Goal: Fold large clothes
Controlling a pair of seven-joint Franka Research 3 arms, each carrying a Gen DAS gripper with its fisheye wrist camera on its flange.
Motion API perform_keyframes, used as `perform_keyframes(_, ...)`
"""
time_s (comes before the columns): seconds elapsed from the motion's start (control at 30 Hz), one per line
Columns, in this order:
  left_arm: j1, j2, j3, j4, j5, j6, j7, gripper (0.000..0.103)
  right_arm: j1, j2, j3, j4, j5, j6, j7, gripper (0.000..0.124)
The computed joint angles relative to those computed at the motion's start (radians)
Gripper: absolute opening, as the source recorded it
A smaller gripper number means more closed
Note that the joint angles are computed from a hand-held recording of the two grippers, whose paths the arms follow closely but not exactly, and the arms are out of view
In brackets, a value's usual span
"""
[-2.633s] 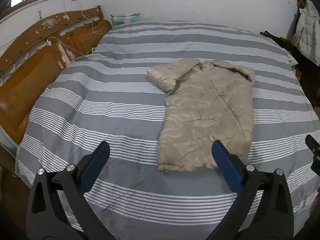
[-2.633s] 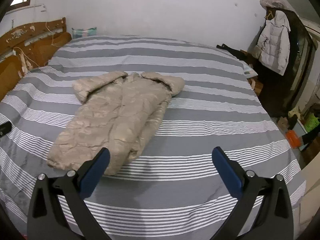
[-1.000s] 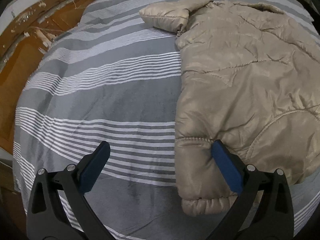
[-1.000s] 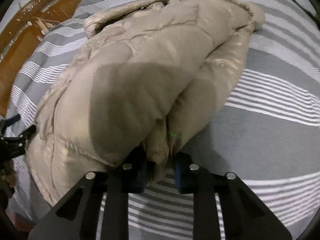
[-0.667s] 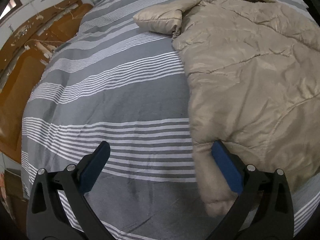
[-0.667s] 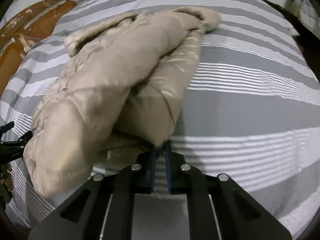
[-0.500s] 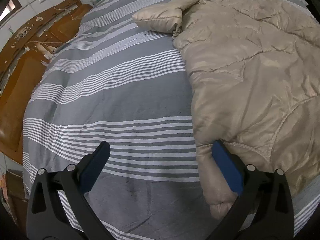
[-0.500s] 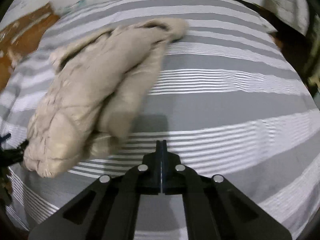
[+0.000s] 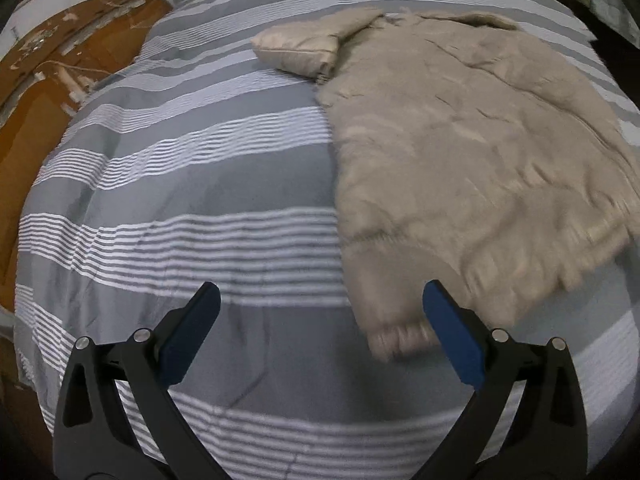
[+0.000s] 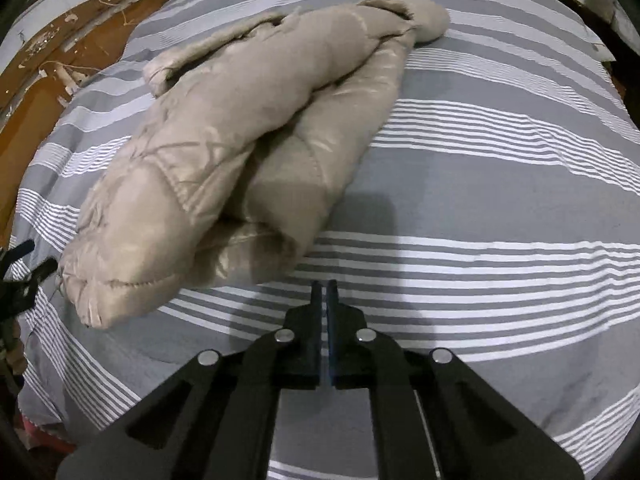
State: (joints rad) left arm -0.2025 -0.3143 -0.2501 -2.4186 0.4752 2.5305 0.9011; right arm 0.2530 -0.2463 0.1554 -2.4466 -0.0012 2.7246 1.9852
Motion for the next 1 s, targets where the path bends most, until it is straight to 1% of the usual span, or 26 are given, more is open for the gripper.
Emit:
perform_keyframes(0.03,-0.009,-0.013,0.006,-0.02,-0.01,0.012,0.016,0.1,0.001,0.003,-0.001,0.002,0.001,0.001,-0.002,0.006)
perform_keyframes(0.07,-0.021,-0.025,0.014,-0.039,-0.03,0.018,0.039,0.1,-0.003,0.007,0.003,0.004,-0.008,0.001,0.003,0.013)
perform_keyframes(0.1,-0.03,-0.03,0.021,-0.052,-0.052,0.023,0.057,0.1,-0.007,-0.003,0.008,-0.005,-0.021,0.002,0.016,0.032)
perform_keyframes(0.13,-0.04,-0.052,0.028,-0.073,-0.075,0.025,0.074,0.1,-0.017,-0.008,0.019,-0.009,-0.046,0.008,0.04,0.049)
perform_keyframes(0.27,-0.051,-0.069,0.03,-0.106,-0.106,0.039,0.126,0.1,-0.017,-0.045,0.023,-0.04,-0.054,0.026,0.05,0.049)
perform_keyframes(0.33,-0.053,-0.077,0.012,-0.119,-0.087,0.037,0.147,0.1,-0.019,-0.036,0.029,-0.027,-0.063,0.013,0.051,0.049)
perform_keyframes(0.4,-0.027,-0.081,-0.032,-0.122,-0.024,0.02,0.097,0.1,-0.023,-0.033,0.035,-0.026,-0.077,0.022,0.058,0.049)
perform_keyframes(0.47,-0.009,-0.069,-0.046,-0.115,0.009,0.024,0.04,0.1,-0.037,-0.022,0.046,-0.017,-0.109,0.021,0.083,0.049)
perform_keyframes(0.53,0.009,-0.039,-0.052,-0.089,0.041,0.027,-0.018,0.1,-0.048,-0.004,0.054,-0.003,-0.14,0.023,0.114,0.049)
perform_keyframes(0.63,0.02,-0.001,-0.04,-0.043,0.068,0.032,-0.066,0.099,-0.047,0.025,0.048,0.023,-0.172,0.028,0.134,0.049)
perform_keyframes(0.7,0.029,0.021,-0.038,-0.008,0.096,0.026,-0.096,0.095,-0.045,0.041,0.043,0.041,-0.192,0.032,0.149,0.049)
perform_keyframes(0.77,0.026,0.026,-0.015,0.008,0.073,0.035,-0.105,0.09,-0.04,0.06,0.036,0.057,-0.201,0.04,0.162,0.049)
perform_keyframes(0.8,0.027,0.013,0.002,0.004,0.046,0.034,-0.114,0.09,-0.036,0.073,0.032,0.066,-0.203,0.046,0.165,0.049)
perform_keyframes(0.83,0.037,0.028,0.001,0.023,0.046,0.019,-0.132,0.088,-0.035,0.09,0.032,0.076,-0.214,0.052,0.177,0.049)
perform_keyframes(0.87,0.045,0.027,0.004,0.029,0.047,0.004,-0.146,0.08,-0.035,0.104,0.031,0.083,-0.233,0.056,0.197,0.049)
perform_keyframes(0.9,0.055,0.05,0.001,0.055,0.058,-0.017,-0.162,0.078,-0.034,0.119,0.03,0.091,-0.249,0.06,0.222,0.049)
perform_keyframes(0.97,0.067,0.087,-0.02,0.098,0.123,-0.069,-0.206,0.069,-0.029,0.143,0.028,0.103,-0.293,0.076,0.286,0.049)
perform_keyframes(1.0,0.061,0.069,-0.022,0.09,0.142,-0.091,-0.212,0.065,-0.032,0.155,0.031,0.116,-0.35,0.076,0.335,0.043)
